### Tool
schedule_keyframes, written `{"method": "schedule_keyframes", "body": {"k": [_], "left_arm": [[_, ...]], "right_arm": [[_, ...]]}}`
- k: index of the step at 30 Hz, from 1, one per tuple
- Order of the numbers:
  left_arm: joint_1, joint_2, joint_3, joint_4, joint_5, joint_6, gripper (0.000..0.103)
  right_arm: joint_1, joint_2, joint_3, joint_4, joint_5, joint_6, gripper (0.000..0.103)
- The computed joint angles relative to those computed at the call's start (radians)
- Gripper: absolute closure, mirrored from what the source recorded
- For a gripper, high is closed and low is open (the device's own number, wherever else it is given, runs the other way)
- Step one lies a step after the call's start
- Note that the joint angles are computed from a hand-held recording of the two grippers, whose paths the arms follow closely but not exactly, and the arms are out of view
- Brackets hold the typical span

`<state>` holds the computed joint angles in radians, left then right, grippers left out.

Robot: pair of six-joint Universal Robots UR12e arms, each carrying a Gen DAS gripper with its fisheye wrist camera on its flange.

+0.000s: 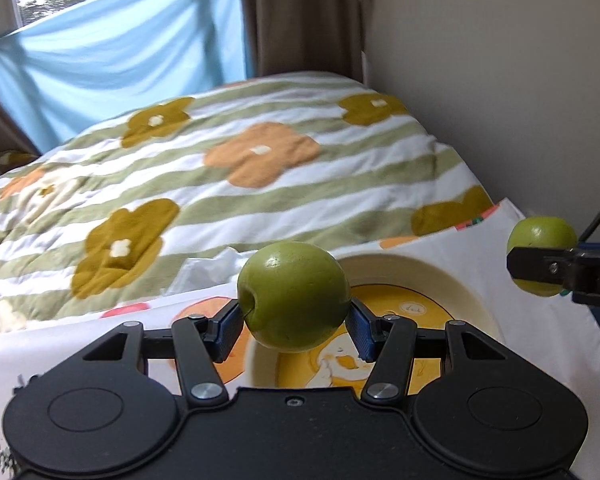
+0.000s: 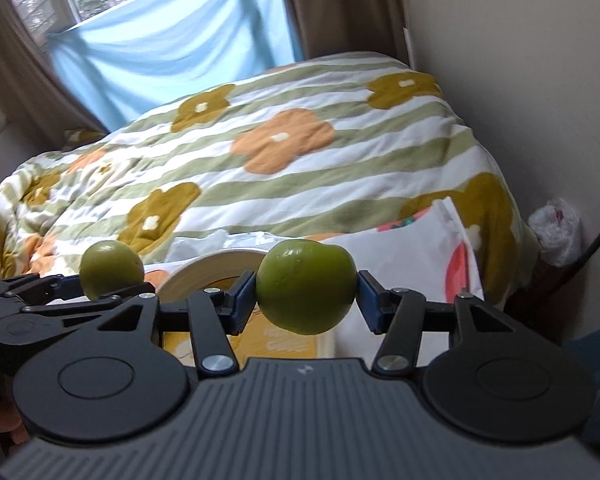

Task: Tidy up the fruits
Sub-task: 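Carry both green apples up and over to the cream bowl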

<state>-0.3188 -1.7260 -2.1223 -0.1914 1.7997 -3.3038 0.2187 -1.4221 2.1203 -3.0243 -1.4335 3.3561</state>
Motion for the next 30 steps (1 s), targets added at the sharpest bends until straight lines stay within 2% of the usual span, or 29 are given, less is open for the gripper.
{"method": "schedule_keyframes", "body": {"k": [9, 16, 18, 20, 26, 30], "left_arm": [[0.014, -0.077, 0.046, -0.045, -0.073, 0.062, 0.043], [0.026, -0.094, 0.066, -0.088, -0.117, 0.094, 0.042], [0.03, -0.085, 0.058, -0.068, -0.129, 0.1, 0.033], [0.033, -0.072, 0.045, -0.031, -0.137, 0.106, 0.015], [0.052, -0.022, 0.014, -0.033, -0.142, 0.08, 0.013], [0.064, 0.018, -0.01, -0.038, -0.138, 0.053, 0.01]], "right_arm": [[0.0, 0.02, -0.008, 0.023, -0.038, 0.042, 0.035], [0.004, 0.025, -0.011, 0.033, -0.067, 0.069, 0.034], [0.004, 0.026, -0.011, 0.035, -0.068, 0.074, 0.034], [0.007, 0.024, -0.013, 0.04, -0.077, 0.075, 0.034], [0.004, 0.023, -0.016, 0.037, -0.064, 0.051, 0.034], [0.006, 0.026, -0.018, 0.031, -0.035, -0.007, 0.034]]}}
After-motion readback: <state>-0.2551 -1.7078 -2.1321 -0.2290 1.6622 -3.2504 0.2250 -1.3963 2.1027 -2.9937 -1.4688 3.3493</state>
